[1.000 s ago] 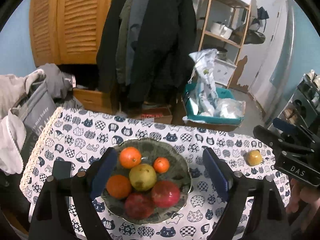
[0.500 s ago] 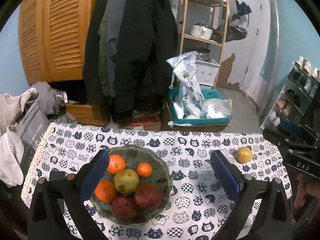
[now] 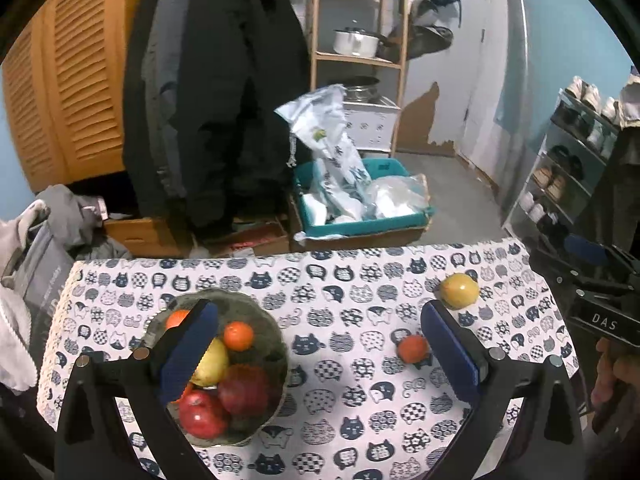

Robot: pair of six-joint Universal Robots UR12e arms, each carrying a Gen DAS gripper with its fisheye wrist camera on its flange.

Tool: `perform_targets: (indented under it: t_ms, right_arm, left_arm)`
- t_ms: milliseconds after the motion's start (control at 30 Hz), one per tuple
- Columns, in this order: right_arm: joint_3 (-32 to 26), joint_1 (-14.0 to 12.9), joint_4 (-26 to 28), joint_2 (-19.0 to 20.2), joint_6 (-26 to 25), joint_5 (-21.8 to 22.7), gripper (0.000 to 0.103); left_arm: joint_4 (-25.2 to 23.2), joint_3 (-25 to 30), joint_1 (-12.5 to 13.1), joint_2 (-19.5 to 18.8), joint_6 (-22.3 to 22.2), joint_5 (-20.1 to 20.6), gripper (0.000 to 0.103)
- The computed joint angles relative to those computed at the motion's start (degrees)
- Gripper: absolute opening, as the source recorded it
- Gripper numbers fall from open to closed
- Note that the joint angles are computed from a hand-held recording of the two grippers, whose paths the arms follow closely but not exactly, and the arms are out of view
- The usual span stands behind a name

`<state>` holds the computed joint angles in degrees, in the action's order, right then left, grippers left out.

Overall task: Organize fruits
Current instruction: 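Move the left tool to the tangerine while the right tool approaches the yellow pear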

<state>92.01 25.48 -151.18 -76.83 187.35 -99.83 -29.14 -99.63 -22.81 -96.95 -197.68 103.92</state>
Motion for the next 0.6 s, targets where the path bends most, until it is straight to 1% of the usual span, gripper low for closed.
perform_targets:
  t_ms: [200,400,533,600]
  right_arm:
    - [2.10,-1.41,-0.27,-1.38,1.05,-0.16,0.082]
    - [3.51,-2.44,0.04,-2.25,1.59,-0.78,0.082]
    - [4.11,-3.05,0.92,-2.43,1.83,-1.05,0.082]
    - [4.32,-3.39,1.59,-2.38,2.04,-0.85,0.082]
  left_arm:
    - [-0.88,1.84,-1.37,-1.59,0.84,-0.11,0.102]
    - [-3.15,3.91,-2.26,-3.67,1.34,-1.49,0.102]
    - [-4.46,4.89,-2.62,-4.94,1.23,-2.59,0.102]
    - [-5.32,5.58,-2.93,-5.72,1.49,-2.47,0.102]
